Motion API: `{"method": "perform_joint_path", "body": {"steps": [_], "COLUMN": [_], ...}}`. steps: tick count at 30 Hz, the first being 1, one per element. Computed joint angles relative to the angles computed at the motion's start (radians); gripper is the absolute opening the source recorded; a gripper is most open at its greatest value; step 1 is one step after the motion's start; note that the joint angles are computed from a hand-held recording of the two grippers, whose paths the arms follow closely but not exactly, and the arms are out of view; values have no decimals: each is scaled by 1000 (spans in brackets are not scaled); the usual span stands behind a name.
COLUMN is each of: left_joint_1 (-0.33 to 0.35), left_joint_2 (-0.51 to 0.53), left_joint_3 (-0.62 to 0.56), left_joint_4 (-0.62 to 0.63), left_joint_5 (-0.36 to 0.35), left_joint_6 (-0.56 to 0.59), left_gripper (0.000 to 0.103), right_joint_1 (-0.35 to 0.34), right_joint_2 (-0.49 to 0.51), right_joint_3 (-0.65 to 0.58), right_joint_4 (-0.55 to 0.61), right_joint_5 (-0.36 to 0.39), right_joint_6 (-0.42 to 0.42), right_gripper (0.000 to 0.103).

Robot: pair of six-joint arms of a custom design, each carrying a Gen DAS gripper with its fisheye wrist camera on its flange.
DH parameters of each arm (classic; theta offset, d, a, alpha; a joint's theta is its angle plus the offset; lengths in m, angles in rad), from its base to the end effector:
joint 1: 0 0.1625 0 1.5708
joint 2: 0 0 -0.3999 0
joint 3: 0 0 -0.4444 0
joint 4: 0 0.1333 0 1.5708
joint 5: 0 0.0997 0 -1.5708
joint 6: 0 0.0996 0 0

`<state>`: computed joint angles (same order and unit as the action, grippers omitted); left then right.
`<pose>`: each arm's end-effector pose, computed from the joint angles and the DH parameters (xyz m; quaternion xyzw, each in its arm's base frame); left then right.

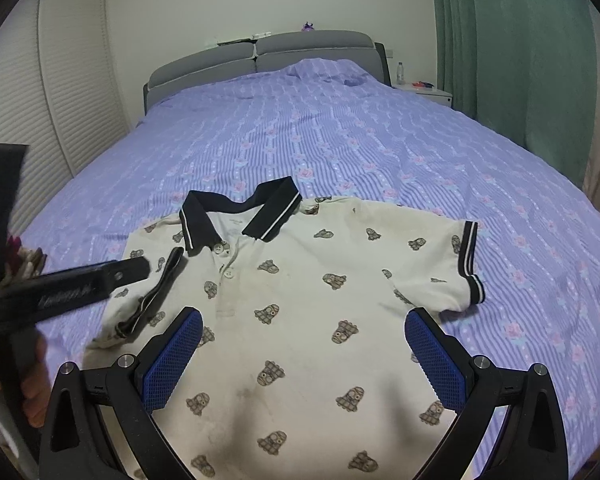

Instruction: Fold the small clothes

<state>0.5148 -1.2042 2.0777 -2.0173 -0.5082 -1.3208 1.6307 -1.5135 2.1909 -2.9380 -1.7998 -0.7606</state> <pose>-0.3262 -0.4376 0.1098 -0.0048 0.8494 -0.3912 0.3542 0.1409 -0.5003 0.2718 0.3375 -0.8728 0.2786 0.2163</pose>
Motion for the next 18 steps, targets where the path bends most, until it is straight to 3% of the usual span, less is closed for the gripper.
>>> {"method": "perform_joint_path", "body": {"steps": [3, 8, 14, 18], "left_joint_1": [-49, -80, -35, 14], "left_joint_2": [10, 79, 230, 339], "left_joint_3": [-16, -61, -193, -293], "left_joint_4": [98, 55, -32, -144], "left_joint_5": [26, 59, 82, 79], "left_joint_6": [-70, -48, 61, 198], "left_gripper": [54, 68, 74, 76], "right_joint_1": [-15, -64, -132, -172], "right_joint_2": [-36, -84, -52, 7], "right_joint_3": [-1, -39, -137, -224], "right_joint_4": [34, 118, 153, 193], "right_joint_5": [28, 104, 173, 206], "right_joint_6": [-19, -20, 17, 37], "right_gripper": [102, 102, 102, 92]}}
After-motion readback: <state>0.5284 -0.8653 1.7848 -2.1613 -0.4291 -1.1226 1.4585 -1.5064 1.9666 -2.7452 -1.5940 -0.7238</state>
